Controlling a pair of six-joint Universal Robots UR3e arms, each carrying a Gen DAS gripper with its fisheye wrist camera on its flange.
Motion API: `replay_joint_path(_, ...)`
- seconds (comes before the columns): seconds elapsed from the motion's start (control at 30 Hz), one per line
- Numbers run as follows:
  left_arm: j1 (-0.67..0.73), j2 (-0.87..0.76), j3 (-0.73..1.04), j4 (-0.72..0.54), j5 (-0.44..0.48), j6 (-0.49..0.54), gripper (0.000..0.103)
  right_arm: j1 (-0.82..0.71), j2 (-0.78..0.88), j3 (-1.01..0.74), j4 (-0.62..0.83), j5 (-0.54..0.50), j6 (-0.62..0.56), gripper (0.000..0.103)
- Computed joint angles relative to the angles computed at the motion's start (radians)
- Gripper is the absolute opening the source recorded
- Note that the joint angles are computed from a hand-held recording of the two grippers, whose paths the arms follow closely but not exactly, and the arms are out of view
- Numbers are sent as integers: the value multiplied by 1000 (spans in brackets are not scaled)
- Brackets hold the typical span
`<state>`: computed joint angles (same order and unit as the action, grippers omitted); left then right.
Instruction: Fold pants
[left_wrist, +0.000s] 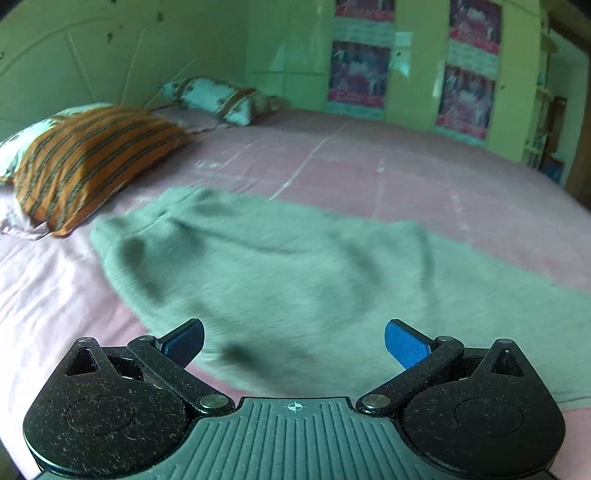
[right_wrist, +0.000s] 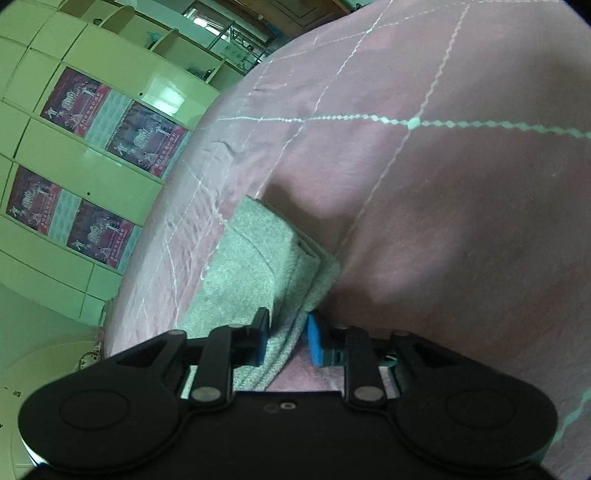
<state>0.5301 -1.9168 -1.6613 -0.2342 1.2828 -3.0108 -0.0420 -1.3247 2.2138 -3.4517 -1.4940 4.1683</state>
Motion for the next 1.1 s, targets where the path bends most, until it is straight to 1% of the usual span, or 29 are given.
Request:
replay_joint_path(0.07,-34,20,2,-11,2,-8,103,-4,-8,37,-46,9,-1,19)
replay_joint_path(0.23,-137,41,7,-18,13,-25,103,-6,-22,60,-67,15,1,19)
replay_joint_path(0.33,-216,38,19,-33,24,-68,103,-7,-12,52,-76,19,3,19)
replay_joint_path(0.43,-316,27,22,-37,28,-91,103,-6,11,39,-101,20,1,20)
replay_joint_path(0.57,-460,-31,69,-46,75,-107,103,1,32,48,-140,13,-13,20)
replay_joint_path(0.67,-536,-81,117,-64,126,-132,103,-7,40,75,-183,23,-16,20)
replay_joint_path(0.77,-571,-118,147,-70,171,-143,103,-19,47,90,-219,35,-14,20)
replay_joint_path(0.9,-593,-154,194,-126,217,-88,103,-26,81,101,-282,37,5,20)
replay_joint_path(1.0,-596,-149,179,-116,223,-97,103,-14,117,121,-388,-1,50,20)
replay_joint_path(1.1,-604,-139,151,-88,235,-95,103,-24,130,135,-419,12,72,19)
